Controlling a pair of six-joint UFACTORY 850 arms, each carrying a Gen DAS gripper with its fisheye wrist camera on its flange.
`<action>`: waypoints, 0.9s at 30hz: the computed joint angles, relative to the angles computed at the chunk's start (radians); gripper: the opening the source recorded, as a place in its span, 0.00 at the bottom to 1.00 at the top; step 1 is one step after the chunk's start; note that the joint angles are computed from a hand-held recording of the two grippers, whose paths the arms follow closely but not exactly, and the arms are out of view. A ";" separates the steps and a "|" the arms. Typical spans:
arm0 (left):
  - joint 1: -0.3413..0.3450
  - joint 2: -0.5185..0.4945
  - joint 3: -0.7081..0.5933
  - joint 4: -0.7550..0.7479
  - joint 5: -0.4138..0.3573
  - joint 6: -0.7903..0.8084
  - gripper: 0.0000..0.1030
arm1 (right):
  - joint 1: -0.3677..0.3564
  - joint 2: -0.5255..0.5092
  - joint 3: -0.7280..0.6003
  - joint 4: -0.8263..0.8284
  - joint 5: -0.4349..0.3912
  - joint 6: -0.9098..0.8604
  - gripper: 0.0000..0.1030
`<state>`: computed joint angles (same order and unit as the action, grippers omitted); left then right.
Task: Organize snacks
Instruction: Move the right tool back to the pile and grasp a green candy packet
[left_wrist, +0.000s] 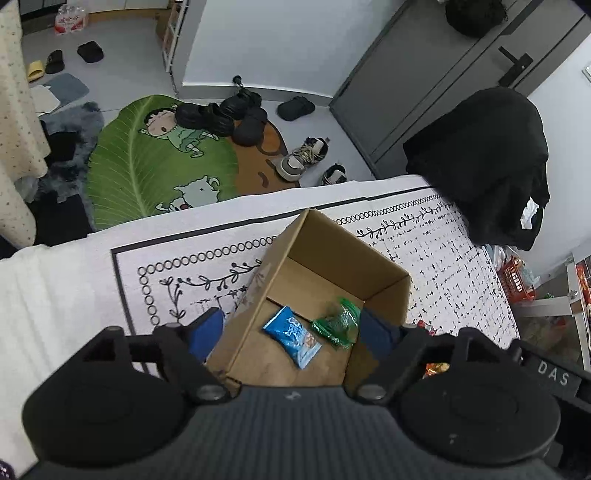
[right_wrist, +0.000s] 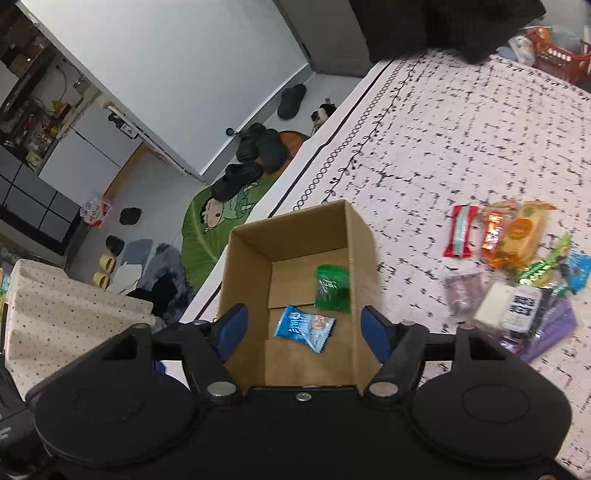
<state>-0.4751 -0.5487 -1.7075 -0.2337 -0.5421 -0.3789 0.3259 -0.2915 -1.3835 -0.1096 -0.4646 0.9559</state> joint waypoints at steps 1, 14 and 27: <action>0.000 0.009 0.010 0.001 0.002 -0.002 0.80 | 0.002 0.009 0.007 -0.018 -0.004 0.016 0.74; -0.047 0.130 0.137 0.129 0.051 -0.093 0.99 | 0.032 0.168 0.158 -0.205 0.016 0.200 0.94; -0.117 0.221 0.225 0.247 0.092 -0.187 1.00 | 0.066 0.343 0.334 -0.438 0.034 0.399 1.00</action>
<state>-0.5922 -0.3281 -1.4823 0.0131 -0.4506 -0.5658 0.3921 0.0516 -1.0497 -0.5472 -0.4308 1.3550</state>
